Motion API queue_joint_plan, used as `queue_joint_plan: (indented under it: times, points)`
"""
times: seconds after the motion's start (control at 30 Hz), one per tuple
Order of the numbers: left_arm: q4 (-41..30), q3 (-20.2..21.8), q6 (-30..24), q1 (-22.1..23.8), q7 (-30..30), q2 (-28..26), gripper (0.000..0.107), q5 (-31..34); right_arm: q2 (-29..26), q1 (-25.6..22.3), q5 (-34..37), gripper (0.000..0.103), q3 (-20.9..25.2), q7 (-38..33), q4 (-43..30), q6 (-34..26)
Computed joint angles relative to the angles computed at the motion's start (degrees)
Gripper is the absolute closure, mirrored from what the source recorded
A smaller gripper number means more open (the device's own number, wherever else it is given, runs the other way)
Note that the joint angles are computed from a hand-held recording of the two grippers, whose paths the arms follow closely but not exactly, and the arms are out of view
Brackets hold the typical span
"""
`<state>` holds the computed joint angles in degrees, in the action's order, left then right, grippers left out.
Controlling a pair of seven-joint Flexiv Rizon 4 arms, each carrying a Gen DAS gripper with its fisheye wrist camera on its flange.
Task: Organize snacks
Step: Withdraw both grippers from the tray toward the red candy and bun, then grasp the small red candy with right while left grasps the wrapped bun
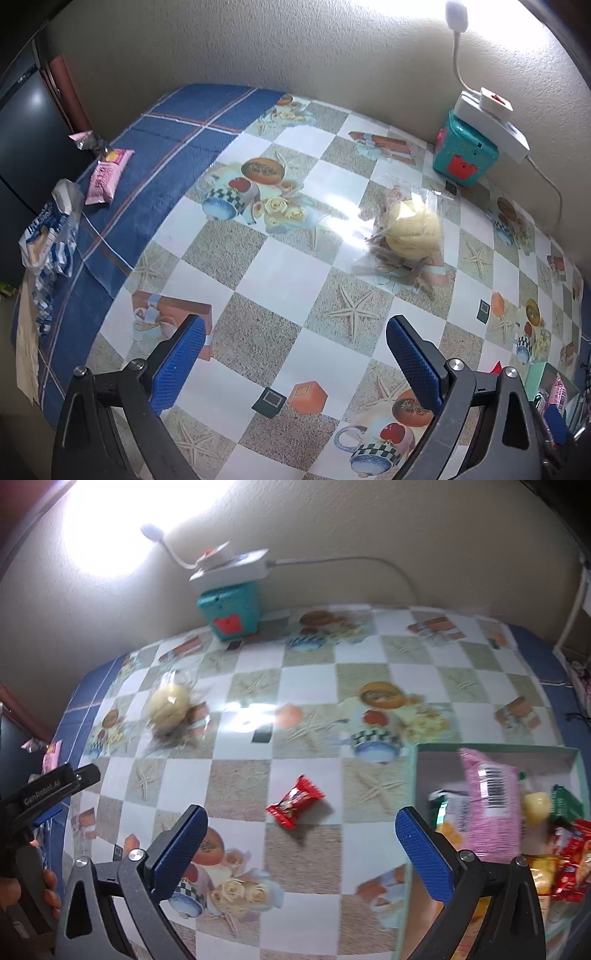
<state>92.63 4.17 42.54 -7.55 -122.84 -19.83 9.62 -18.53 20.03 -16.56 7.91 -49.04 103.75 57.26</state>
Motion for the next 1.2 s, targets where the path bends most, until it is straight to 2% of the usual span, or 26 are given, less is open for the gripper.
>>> queue_joint_plan:
  times: [0.13, 0.2, 0.33, 0.53, 0.7, 0.83, 1.2]
  points:
    - [0.8, -0.6, 1.0, 0.7, 1.4, -0.5, 0.008, -1.9, -1.5, 0.0, 0.8, 0.002, 0.0, 0.3, -0.3, 0.2]
    - [1.1, -0.7, 1.4, 0.8, 2.0, -0.8, 0.008, -2.7, -2.0, -0.2, 1.2, 0.011, -0.2, 0.6, -0.3, 0.6]
    - [1.5, -0.9, 2.0, 0.9, 2.9, -1.3, 0.008, -4.0, -3.0, -0.7, 2.3, 0.017, -0.2, 0.6, -0.4, 1.6]
    - [1.6, -1.0, 2.4, 0.7, 3.7, -2.3, 0.009, -5.2, -4.9, -0.8, 3.2, 0.031, -0.1, -0.1, -1.2, 1.8]
    - [1.4, -1.0, 2.4, 0.5, 4.3, -3.0, 0.009, -5.7, -5.9, -0.1, 2.5, 0.050, -0.5, 0.1, -1.4, 2.6]
    - [1.0, -0.9, 2.3, 0.2, 4.5, -3.4, 0.009, -5.8, -6.2, 0.4, 1.5, 0.052, -1.1, 0.9, -1.2, 3.3]
    - [0.4, -0.9, 2.1, -0.3, 4.7, -4.2, 0.009, -5.7, -7.0, 0.8, -1.3, 0.076, -2.1, 1.9, -0.7, 5.6]
